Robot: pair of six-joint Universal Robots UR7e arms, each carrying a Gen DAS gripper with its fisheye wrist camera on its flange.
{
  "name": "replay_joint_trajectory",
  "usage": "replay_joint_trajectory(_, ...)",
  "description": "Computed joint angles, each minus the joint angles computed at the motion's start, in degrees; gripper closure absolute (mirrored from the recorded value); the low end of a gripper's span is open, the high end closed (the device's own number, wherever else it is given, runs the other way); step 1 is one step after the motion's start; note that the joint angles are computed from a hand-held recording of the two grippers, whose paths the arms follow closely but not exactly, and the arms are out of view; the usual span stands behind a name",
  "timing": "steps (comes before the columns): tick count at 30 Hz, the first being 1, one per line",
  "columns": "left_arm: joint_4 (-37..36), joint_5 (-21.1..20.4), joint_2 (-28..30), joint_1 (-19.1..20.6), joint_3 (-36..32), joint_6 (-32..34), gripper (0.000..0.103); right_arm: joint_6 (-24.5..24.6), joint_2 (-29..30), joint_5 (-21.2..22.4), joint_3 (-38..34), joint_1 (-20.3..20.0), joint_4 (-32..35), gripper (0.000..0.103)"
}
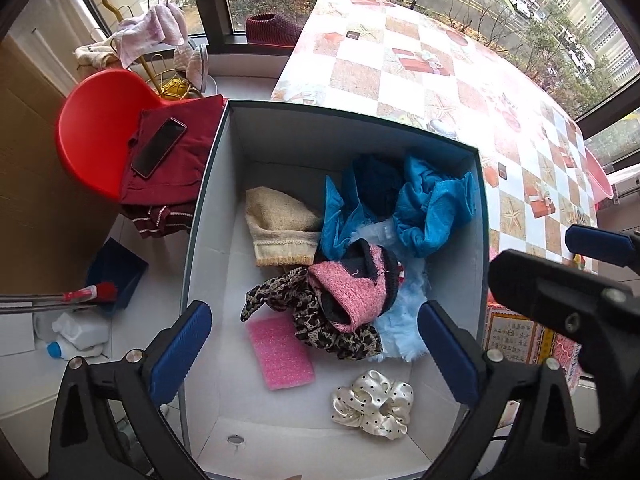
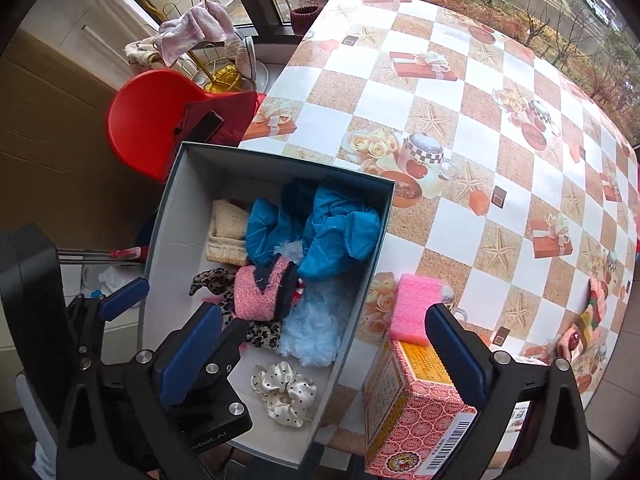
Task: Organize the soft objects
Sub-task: 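Reach both grippers back to the remaining items on the table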
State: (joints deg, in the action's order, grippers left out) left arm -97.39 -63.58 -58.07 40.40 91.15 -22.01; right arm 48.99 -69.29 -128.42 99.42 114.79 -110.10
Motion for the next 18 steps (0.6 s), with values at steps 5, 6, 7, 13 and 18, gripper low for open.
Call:
replay_joint_trajectory(5,0.61,0.14,-0.38,-0.6,0.11,0.21,0.0,0.5,-0.59,-0.16,-0.05,0.5,0.42,0.001)
replay_joint_trajectory(6,0.81,0.28,-0.45,-0.78,0.14,0.32,0.0,0.64,-0.69,-0.2,-0.02,0.64,0.34,0.001)
replay_joint_trajectory(7,1.0,0.33,-0.46,-0.91,0.08,0.4,0.0,0.74,-0.82,-0.18,-0.01,0.72,0.31,0.001)
replay_joint_trajectory(13,1.94,0.54,-1.01,-1.71,-0.14,0.32,0.0,1.16,-1.58,-0.28,0.09,1.37,0.35,0.001)
replay_joint_trajectory(18,2.51,0.89,-1.55,-2.46,-0.12,0.18,0.0,1.52,-2.05,-0.57,-0.05,1.92,1.12,0.001)
